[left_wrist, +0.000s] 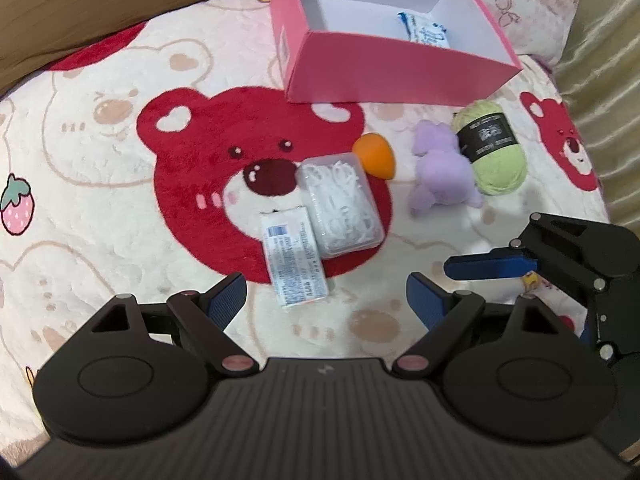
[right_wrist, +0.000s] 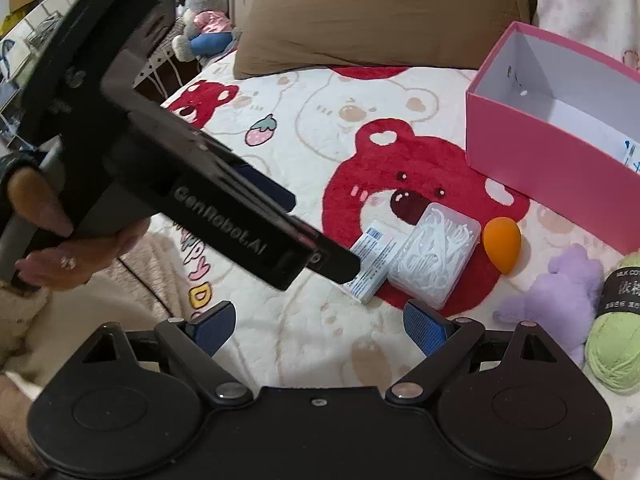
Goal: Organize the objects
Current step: 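Move the left tool back toward the small white-blue tube box, then close the left tool on the white-blue tube box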
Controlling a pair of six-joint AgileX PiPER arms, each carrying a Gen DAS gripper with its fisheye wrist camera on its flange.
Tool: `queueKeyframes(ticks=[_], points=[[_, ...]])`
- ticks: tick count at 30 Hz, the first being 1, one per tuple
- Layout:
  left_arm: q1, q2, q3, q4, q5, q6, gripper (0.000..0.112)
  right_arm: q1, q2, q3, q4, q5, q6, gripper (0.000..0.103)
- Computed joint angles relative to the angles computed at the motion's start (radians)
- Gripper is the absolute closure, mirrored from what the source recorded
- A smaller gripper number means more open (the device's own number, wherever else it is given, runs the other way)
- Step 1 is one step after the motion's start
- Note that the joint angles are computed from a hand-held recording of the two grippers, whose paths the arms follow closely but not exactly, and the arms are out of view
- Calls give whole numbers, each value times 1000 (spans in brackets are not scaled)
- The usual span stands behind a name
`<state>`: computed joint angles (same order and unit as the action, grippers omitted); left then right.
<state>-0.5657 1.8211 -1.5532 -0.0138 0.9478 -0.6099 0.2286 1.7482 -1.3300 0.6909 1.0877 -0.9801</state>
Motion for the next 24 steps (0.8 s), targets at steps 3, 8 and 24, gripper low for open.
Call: queueKeyframes(ticks=[3, 8, 24], points=[[17, -7, 55, -46, -53, 15, 27, 11, 29, 9, 23, -25, -7, 10], [39, -29, 169, -199, -169, 90, 28, 45, 38, 61, 45, -113, -52, 10], [14, -11, 334, -1, -433, -115, 46, 40, 230, 4, 184, -103, -63, 10]])
